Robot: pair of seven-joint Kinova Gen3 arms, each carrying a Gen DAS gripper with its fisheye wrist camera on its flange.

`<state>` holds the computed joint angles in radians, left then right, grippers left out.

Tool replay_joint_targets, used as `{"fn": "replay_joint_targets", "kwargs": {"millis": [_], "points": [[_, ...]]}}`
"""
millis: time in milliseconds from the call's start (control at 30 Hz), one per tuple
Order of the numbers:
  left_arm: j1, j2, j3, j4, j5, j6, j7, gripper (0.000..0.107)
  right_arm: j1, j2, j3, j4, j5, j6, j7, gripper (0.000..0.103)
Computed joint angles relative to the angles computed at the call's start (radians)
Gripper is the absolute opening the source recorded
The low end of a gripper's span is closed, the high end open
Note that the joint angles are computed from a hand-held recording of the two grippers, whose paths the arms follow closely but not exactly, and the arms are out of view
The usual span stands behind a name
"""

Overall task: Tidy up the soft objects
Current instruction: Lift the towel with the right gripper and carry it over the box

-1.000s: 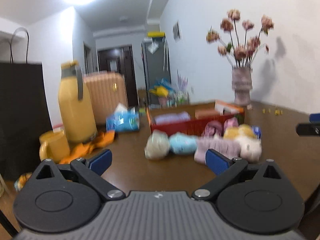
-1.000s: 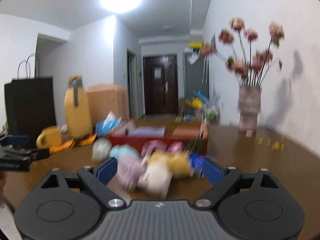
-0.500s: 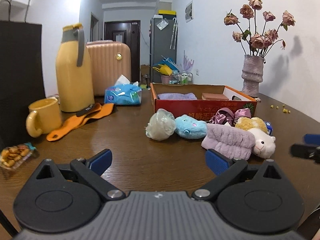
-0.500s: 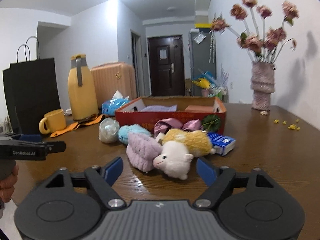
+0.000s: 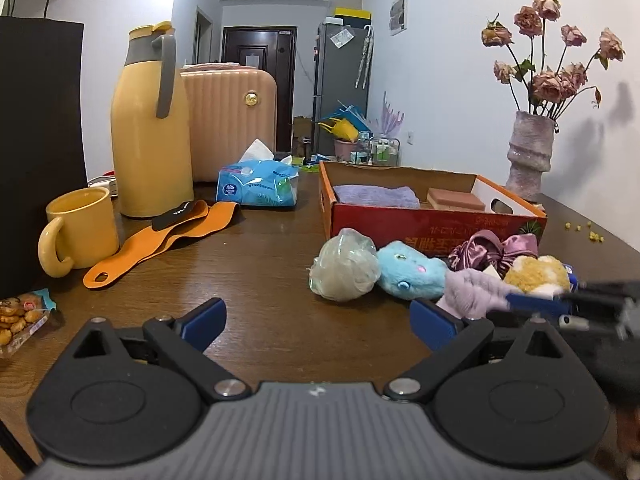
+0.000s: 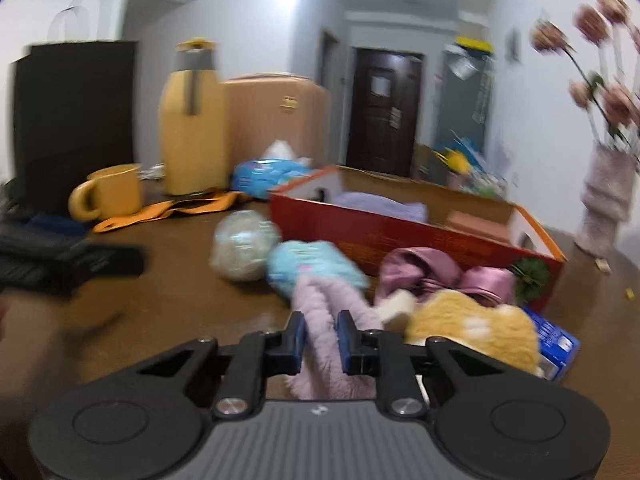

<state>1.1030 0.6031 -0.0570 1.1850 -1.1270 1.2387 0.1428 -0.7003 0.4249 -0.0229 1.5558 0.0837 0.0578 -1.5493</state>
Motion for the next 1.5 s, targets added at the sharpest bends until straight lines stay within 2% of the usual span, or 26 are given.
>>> {"fn": "replay_joint_targets", "kwargs": {"millis": [67,133,200,300,400,500,567,633,700,767,867,933,1000,1033,1100,1267,1500], "points": [[-0.006,-0.015,0.001,0.022,-0.004,-0.03,0.027,0.1,0.052,-0.027,-0.093,0.058,0.017,-0.033,0.081,0.016],[-0.021,-0.033,0.009,0.045,-0.001,-0.074,0.051,0.099,0.108,-0.048,-0.185,0.096,0.013,-0.013,0.163,0.018],[-0.04,-0.047,0.019,0.06,0.008,-0.122,0.071,0.097,0.175,-0.062,-0.278,0.116,-0.031,0.039,0.244,0.025],[-0.056,-0.041,0.03,0.05,0.028,-0.157,0.054,0.09,0.305,-0.086,-0.417,0.149,-0.149,0.073,0.355,0.027],[-0.068,-0.033,0.035,0.028,0.065,-0.181,0.009,0.082,0.444,-0.11,-0.537,0.185,-0.27,0.037,0.378,0.028],[-0.066,-0.027,0.03,0.005,0.105,-0.179,-0.01,0.081,0.564,-0.093,-0.626,0.172,-0.334,0.004,0.305,0.029],[-0.055,-0.023,0.025,-0.015,0.131,-0.157,-0.022,0.081,0.564,-0.067,-0.611,0.134,-0.319,0.016,0.224,0.031],[-0.04,-0.005,0.018,-0.054,0.164,-0.119,-0.059,0.081,0.494,-0.046,-0.532,0.091,-0.267,0.039,0.159,0.031],[-0.042,-0.004,0.026,-0.055,0.18,-0.132,-0.069,0.081,0.457,-0.021,-0.495,0.057,-0.273,0.054,0.142,0.031],[-0.042,-0.002,0.022,-0.054,0.2,-0.153,-0.066,0.076,0.457,0.014,-0.495,0.002,-0.31,0.112,0.136,0.031],[-0.038,0.025,0.005,-0.092,0.233,-0.134,-0.087,0.058,0.38,0.029,-0.411,-0.02,-0.289,0.138,0.085,0.032],[-0.044,0.025,0.013,-0.085,0.231,-0.152,-0.087,0.039,0.395,0.033,-0.429,-0.006,-0.325,0.124,0.106,0.032],[-0.041,0.012,0.002,-0.06,0.239,-0.199,-0.081,0.026,0.423,0.038,-0.461,0.007,-0.343,0.11,0.104,0.03],[-0.04,0.011,0.0,-0.058,0.24,-0.208,-0.082,0.022,0.443,0.042,-0.484,0.012,-0.351,0.106,0.11,0.029],[-0.03,0.015,-0.004,-0.063,0.238,-0.201,-0.094,0.021,0.47,0.038,-0.518,0.03,-0.354,0.098,0.129,0.025],[-0.007,0.002,-0.002,-0.046,0.24,-0.202,-0.098,0.018,0.465,-0.007,-0.514,0.079,-0.357,0.088,0.132,0.022],[0.024,0.001,-0.003,-0.052,0.207,-0.207,-0.1,0.014,0.457,-0.077,-0.499,0.171,-0.331,0.023,0.089,0.019]]}}
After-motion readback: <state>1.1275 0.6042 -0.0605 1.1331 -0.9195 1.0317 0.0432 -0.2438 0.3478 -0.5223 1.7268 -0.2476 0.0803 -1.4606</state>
